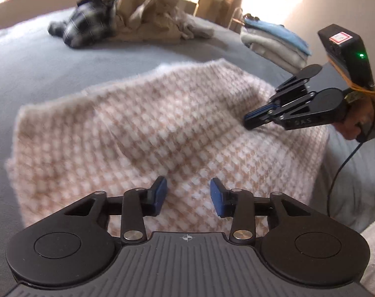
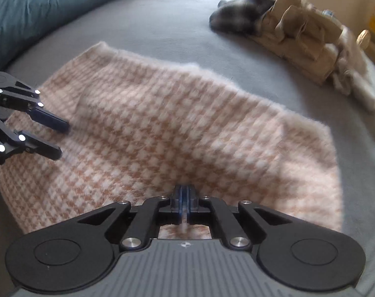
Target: Fold clothes
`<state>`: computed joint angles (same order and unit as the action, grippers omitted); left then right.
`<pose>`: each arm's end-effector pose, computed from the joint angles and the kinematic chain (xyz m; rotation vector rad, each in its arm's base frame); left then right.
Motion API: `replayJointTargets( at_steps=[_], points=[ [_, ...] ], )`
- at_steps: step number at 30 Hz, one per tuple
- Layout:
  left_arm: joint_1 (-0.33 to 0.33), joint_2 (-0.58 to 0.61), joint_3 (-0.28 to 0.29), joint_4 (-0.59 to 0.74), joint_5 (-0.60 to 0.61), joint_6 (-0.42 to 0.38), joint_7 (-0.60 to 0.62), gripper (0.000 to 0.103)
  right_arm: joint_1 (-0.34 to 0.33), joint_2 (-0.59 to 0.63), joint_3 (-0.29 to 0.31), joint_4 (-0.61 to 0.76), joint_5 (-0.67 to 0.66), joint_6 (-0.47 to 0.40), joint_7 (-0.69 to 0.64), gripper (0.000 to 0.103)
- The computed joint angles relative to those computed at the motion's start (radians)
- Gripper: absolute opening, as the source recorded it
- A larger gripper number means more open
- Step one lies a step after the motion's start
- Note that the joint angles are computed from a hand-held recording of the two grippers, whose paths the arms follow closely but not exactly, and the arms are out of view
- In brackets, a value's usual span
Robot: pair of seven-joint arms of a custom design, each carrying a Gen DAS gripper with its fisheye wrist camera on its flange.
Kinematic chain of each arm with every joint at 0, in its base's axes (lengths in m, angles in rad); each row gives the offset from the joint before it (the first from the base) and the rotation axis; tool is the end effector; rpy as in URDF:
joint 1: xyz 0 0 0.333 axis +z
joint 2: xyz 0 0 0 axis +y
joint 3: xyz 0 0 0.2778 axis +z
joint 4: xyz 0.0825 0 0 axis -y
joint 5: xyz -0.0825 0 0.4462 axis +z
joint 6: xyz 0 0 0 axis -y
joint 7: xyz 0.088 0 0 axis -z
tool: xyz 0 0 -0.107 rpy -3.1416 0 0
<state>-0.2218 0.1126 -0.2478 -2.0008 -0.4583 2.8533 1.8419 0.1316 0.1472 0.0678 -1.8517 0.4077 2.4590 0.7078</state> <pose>0.6114 -0.2798 0.4172 -1.5745 2.2213 -1.0837 0.6755 0.1347 0.4289 -2.4298 0.9844 -0.3496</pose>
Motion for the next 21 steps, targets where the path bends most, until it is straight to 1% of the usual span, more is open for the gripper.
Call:
replayJointTargets(
  at_steps=[2, 4, 6, 8, 9, 10, 11, 12, 13, 15, 16, 17, 19, 20, 21],
  points=[
    [0.006, 0.021, -0.010, 0.030, -0.035, 0.023, 0.049, 0.043, 0.000, -0.009, 0.007, -0.009, 0.032, 0.042, -0.036, 0.001],
    [0.022, 0.062, -0.031, 0.084, -0.109, 0.026, 0.114, 0.043, 0.000, 0.001, 0.014, 0.001, 0.073, 0.067, -0.059, 0.002],
    [0.018, 0.134, -0.034, 0.155, -0.108, 0.035, 0.116, 0.043, 0.005, 0.044, 0.011, 0.022, 0.046, 0.080, -0.053, 0.002],
    [-0.017, 0.189, 0.009, 0.196, 0.004, 0.036, 0.046, 0.037, 0.002, 0.091, 0.014, 0.041, 0.012, 0.092, -0.046, 0.000],
    [-0.052, 0.186, 0.055, 0.187, 0.101, 0.047, -0.029, 0.038, -0.017, 0.093, 0.025, 0.044, 0.048, 0.083, -0.064, 0.000],
    [-0.052, 0.174, 0.065, 0.176, 0.129, 0.034, -0.064, 0.038, -0.031, 0.096, 0.031, 0.051, 0.074, 0.069, -0.070, 0.000],
    [-0.040, 0.162, 0.062, 0.165, 0.137, 0.025, -0.089, 0.038, -0.030, 0.101, 0.021, 0.077, 0.051, 0.027, -0.011, 0.000],
    [-0.013, 0.147, 0.036, 0.152, 0.093, 0.031, -0.090, 0.038, -0.030, 0.102, 0.013, 0.102, 0.032, -0.010, 0.044, 0.000],
    [0.001, 0.137, 0.023, 0.145, 0.070, 0.042, -0.096, 0.039, -0.036, 0.096, 0.014, 0.113, 0.040, -0.021, 0.060, 0.000],
    [0.011, 0.140, 0.008, 0.151, 0.060, 0.077, -0.096, 0.041, -0.048, 0.076, 0.033, 0.099, 0.100, 0.040, 0.001, 0.001],
    [0.011, 0.157, 0.005, 0.173, 0.068, 0.082, -0.092, 0.041, -0.051, 0.071, 0.040, 0.097, 0.131, 0.067, -0.031, 0.002],
    [-0.002, 0.176, 0.015, 0.195, 0.090, 0.084, -0.103, 0.041, -0.050, 0.085, 0.044, 0.108, 0.146, 0.084, -0.049, 0.002],
    [-0.082, 0.226, 0.107, 0.250, 0.278, 0.043, -0.260, 0.041, -0.033, 0.145, 0.038, 0.153, 0.093, 0.092, -0.020, 0.002],
    [-0.091, 0.247, 0.120, 0.261, 0.327, 0.041, -0.283, 0.042, -0.038, 0.165, 0.047, 0.150, 0.093, 0.126, -0.048, 0.001],
    [-0.071, 0.250, 0.097, 0.240, 0.307, 0.088, -0.247, 0.042, -0.043, 0.186, 0.057, 0.148, 0.093, 0.161, -0.076, 0.000]
  ],
)
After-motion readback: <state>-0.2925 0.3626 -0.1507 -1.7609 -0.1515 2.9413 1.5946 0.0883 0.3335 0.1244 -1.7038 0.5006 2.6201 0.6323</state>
